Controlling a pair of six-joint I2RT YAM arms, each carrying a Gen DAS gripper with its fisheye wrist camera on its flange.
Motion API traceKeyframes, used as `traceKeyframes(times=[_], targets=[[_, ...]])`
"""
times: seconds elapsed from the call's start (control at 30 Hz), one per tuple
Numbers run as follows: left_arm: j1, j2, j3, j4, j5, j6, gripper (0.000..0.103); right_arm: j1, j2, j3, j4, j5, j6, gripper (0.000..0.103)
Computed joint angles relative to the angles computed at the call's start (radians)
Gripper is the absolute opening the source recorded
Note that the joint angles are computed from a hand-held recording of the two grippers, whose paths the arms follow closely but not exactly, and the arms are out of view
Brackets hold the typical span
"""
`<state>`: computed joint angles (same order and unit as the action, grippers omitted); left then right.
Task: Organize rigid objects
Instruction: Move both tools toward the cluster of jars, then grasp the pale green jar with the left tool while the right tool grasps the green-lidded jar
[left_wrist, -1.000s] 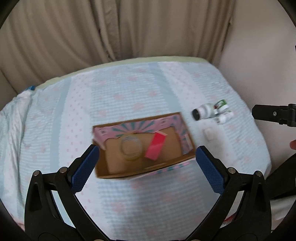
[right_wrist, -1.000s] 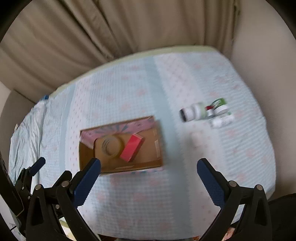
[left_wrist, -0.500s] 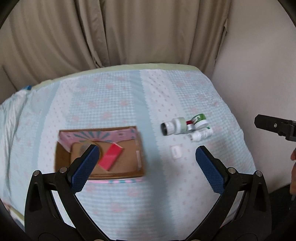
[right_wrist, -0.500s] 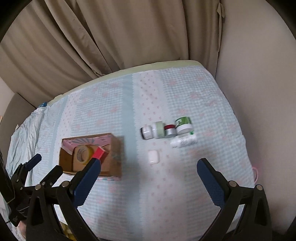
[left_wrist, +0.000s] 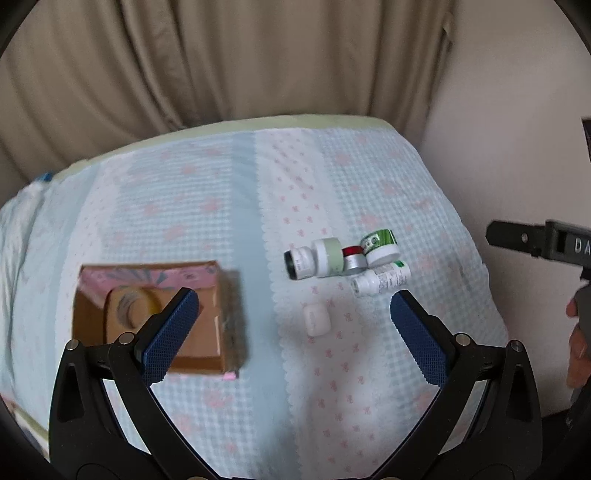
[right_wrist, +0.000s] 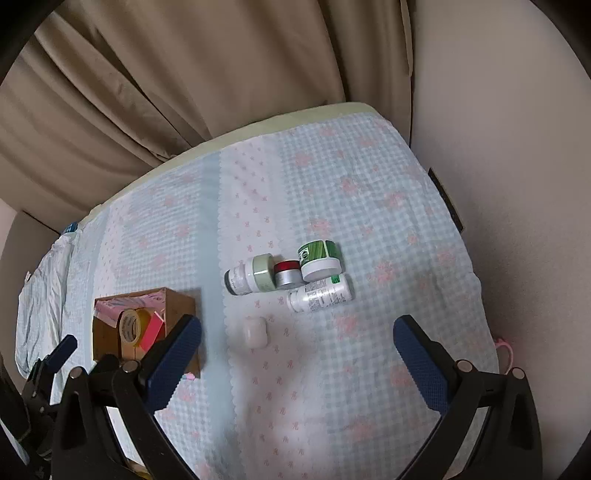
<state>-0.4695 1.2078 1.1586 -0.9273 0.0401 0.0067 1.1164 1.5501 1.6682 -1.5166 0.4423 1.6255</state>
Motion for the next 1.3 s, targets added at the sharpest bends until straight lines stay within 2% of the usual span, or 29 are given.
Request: traceKeyframes(times=[0.17,0.33,0.47,0.67,0.9,1.03,1.07,1.1,1.17,1.23,1.3], targets=[[-0.027,0.148,0.03,0.098,0.018,0.134,0.103,-0.116,-0.086,-0.157,0.132,-0.062,-0.136,0.103],[-0.059,0.361,0.086,0.2,0.042,0.368,0.103,-0.259,-0.127,-0.311,0.288,-0.151,-0.286,0.103],[-0.071,0.569,0.167,0.24,0.085,0.576,0.103,-0.374,-0.136,-0.454,0.471,-0.234,-0.431,0.103],[-0.094,0.839,0.303,0.27,0.115,0.805,0.102,-0.519,-0.066,-0.658,0.782,-0.332,-0.658,0.103],[-0.109,1.065,0.469,0.21,0.115,0.941,0.101,-0.645,0.04,-0.825,1.094,-0.468,-0.736,0.103],[-0.116,1.144,0.537,0.174,0.117,0.958,0.1,-0.691,0.084,-0.893,1.242,-0.546,-0.732,0.098],[-0.117,1.162,0.555,0.165,0.118,0.955,0.095,-0.698,0.096,-0.903,1.268,-0.56,-0.732,0.098],[-0.117,1.185,0.581,0.15,0.114,0.951,0.085,-0.705,0.11,-0.911,1.293,-0.574,-0.731,0.096],[-0.116,1.224,0.627,0.121,0.103,0.941,0.079,-0.718,0.133,-0.927,1.342,-0.601,-0.728,0.091],[-0.11,1.243,0.653,0.101,0.115,0.948,0.077,-0.729,0.15,-0.937,1.378,-0.632,-0.725,0.077],[-0.106,1.243,0.655,0.097,0.119,0.96,0.075,-0.736,0.168,-0.935,1.391,-0.654,-0.725,0.068]])
